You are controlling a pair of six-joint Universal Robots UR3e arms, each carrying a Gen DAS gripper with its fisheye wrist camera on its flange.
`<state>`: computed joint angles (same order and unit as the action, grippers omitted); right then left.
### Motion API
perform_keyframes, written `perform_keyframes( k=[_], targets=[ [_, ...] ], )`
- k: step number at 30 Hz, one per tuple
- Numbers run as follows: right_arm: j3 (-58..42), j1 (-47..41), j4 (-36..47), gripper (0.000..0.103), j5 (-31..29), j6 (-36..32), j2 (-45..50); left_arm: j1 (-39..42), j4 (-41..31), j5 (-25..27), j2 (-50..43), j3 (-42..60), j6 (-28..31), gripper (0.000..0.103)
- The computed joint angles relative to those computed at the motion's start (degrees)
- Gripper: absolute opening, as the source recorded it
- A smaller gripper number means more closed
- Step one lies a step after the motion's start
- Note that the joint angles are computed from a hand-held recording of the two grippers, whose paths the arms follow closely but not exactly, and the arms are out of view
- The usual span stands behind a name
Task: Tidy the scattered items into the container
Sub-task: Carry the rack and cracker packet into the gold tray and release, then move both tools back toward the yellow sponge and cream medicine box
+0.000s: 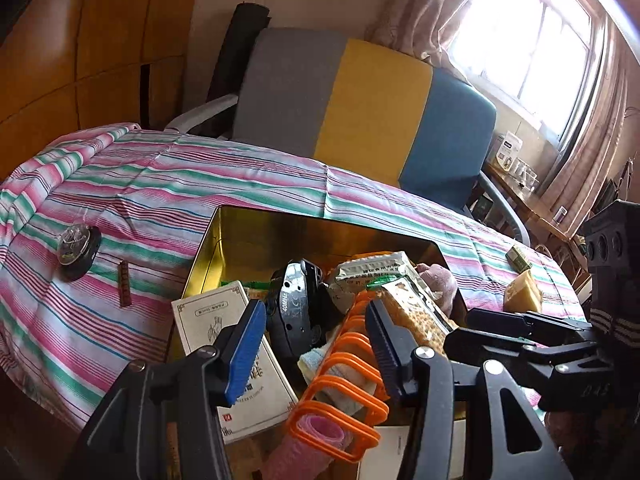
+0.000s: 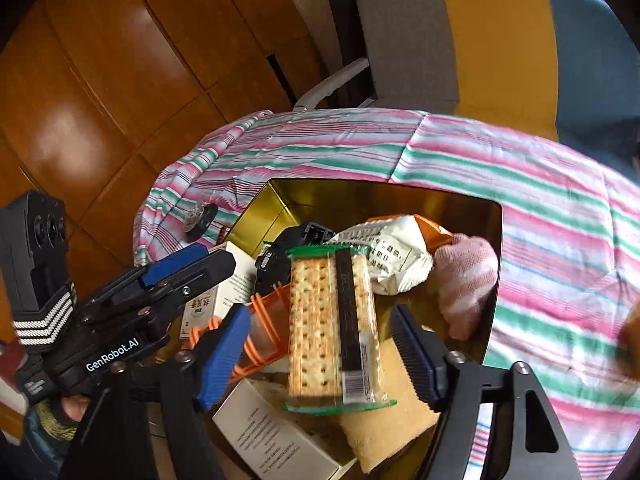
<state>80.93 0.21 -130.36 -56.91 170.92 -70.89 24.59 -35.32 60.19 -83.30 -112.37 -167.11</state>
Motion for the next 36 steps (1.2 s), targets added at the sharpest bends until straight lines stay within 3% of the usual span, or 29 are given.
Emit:
perform_keyframes(
  k=[5, 9, 14, 19, 27, 32, 36],
  targets=[
    [11.44, -5.08, -3.04, 0.081, 2.14, 0.39, -7.53, -1.14, -2.97, -2.10, 5.74, -2.84, 1.48, 0.059],
    [21.92, -11.72, -3.76, 0.084, 3.15, -1.19, -15.11, -6.53, -5.84, -1.54, 7.56, -2.00, 1.94, 0.067],
    [33.95, -23.55, -1.12, 0.085, 4.07, -5.36, -24.74, -19.66, -4.12, 4.73, 4.18, 1.94, 0.13, 0.074],
    [41.51, -39.47, 7.21, 0.085, 5.44, -13.63, -33.61, -33.25, -3.62, 12.27, -4.56, 9.96, -2.30, 0.080],
    [44.07, -60.57, 15.80, 0.088, 7.38, -24.01, -38.41, -47.39, -13.74, 16.91, -24.49, 33.37, -2.51, 0.081],
    [43.58, -65.14, 12.59, 0.089, 7.34, -24.62, -33.96, -50.59, -20.54, 18.99, -37.68, 52.44, -4.02, 0.081],
    [41.86, -65.33, 8.78, 0.089, 7.00, -23.51, -28.41, -51.09, -29.50, 19.01, -50.36, 73.18, -4.79, 0.081]
  ],
)
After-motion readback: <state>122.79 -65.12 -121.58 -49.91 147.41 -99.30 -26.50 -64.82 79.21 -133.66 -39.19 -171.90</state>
